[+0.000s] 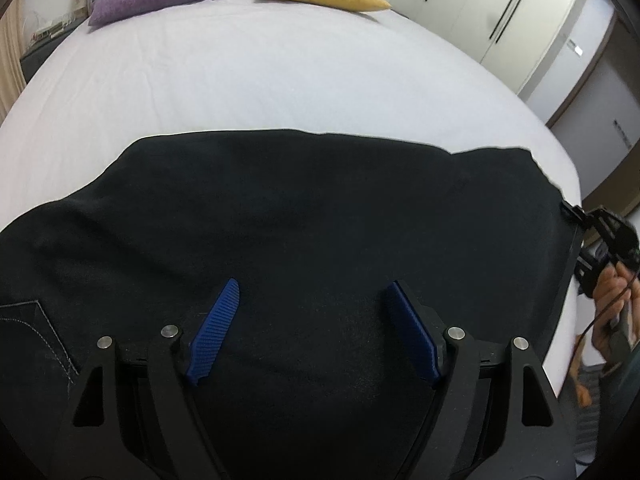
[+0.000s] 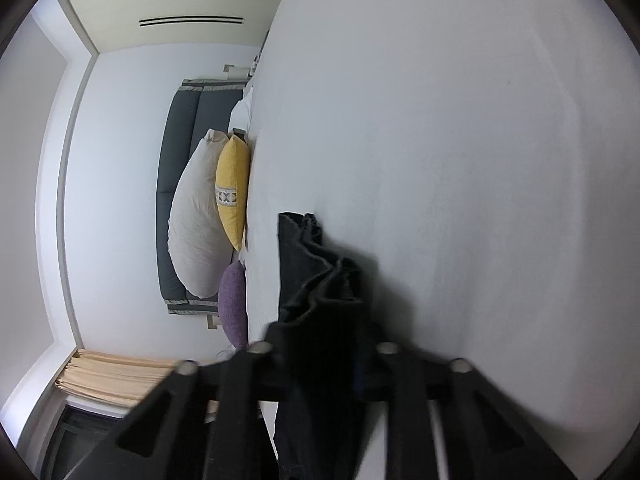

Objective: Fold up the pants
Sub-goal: 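Grasp the folded leg ends with the right tool while the left tool grips the waistband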

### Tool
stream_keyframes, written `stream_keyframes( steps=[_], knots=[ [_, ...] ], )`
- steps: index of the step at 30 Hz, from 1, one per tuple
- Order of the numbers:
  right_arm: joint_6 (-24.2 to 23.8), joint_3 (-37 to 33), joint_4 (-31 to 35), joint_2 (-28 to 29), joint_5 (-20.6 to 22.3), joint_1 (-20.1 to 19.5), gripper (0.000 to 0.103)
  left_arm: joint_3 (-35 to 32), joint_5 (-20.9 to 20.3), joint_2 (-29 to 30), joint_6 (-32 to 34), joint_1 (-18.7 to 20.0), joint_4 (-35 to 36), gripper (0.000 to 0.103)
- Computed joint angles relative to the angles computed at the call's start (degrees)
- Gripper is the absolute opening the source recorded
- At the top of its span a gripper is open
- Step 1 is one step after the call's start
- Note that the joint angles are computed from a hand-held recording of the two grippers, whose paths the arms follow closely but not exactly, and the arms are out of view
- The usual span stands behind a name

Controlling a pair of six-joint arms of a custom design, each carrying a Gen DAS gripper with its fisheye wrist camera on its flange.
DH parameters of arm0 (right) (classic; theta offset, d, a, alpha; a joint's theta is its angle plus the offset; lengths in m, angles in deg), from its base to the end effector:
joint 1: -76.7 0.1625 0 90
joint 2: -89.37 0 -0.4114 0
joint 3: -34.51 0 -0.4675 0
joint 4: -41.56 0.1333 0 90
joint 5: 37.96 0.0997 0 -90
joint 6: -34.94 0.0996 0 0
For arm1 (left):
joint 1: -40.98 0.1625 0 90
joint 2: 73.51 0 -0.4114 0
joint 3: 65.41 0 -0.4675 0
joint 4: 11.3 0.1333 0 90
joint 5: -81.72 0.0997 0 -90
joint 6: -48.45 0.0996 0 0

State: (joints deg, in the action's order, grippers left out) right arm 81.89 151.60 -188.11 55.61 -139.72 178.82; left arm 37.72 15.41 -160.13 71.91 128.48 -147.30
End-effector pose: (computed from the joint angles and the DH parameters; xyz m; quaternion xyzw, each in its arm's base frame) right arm 0.2223 -0.4971 -0.0443 0.3086 0.8222 -0.4531 0.1529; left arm 0.1468 -0.6111 0.4100 0.1617 0.9340 -0.2088 0.2405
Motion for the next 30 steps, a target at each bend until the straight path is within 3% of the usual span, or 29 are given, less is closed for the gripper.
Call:
stream_keyframes(
  steps=[5, 8, 13, 15, 17, 19, 22, 23, 24, 30],
  knots=[
    [-1.93, -0.46, -0.83, 0.80, -0.78, 0.35, 0.012, -0.41, -1.17, 0.53, -0.64, 0.43, 0.17, 0.077],
    [-2.33, -1.18, 0.38, 0.77, -3.50, 1.50, 0.012, -0.56, -2.00, 0.77, -1.07, 0.66, 0.03, 0.077],
    [-7.62, -4.60, 8.71, -0.80, -13.87, 7.33, 0.013, -1.75, -5.63, 0.95, -2.89, 1.84, 1.08, 0.077],
    [-13.38, -8.11, 14.53, -0.62, -18.24, 10.94, 0.013, -2.40, -7.62, 0.83, -3.82, 2.52, 1.76, 0.077],
    [-23.87, -14.29, 23.58, 1.15, -20.56, 14.93, 0.013, -3.25, -10.24, 0.57, -5.91, 3.40, 2.54, 0.078],
    [-35.86, -23.00, 35.58, 6.40, -22.94, 20.12, 0.013, -3.96, -12.81, 0.24, -9.56, 4.11, 2.92, 0.078],
    [-53.86, -35.79, 52.45, 17.06, -33.50, 27.31, 0.013, -5.06, -17.73, 0.00, -13.63, 5.54, 4.04, 0.085],
    [-58.90, -38.23, 54.92, 19.46, -35.00, 28.06, 0.012, -5.59, -19.12, 0.09, -14.89, 6.02, 5.01, 0.086],
    [-61.53, -39.81, 55.85, 21.74, -36.07, 28.51, 0.012, -6.23, -20.83, 0.32, -16.07, 6.57, 6.15, 0.087],
    [-63.28, -42.49, 54.44, 26.00, -40.11, 28.86, 0.012, -9.12, -26.09, 2.14, -21.63, 8.04, 10.04, 0.091]
  ],
)
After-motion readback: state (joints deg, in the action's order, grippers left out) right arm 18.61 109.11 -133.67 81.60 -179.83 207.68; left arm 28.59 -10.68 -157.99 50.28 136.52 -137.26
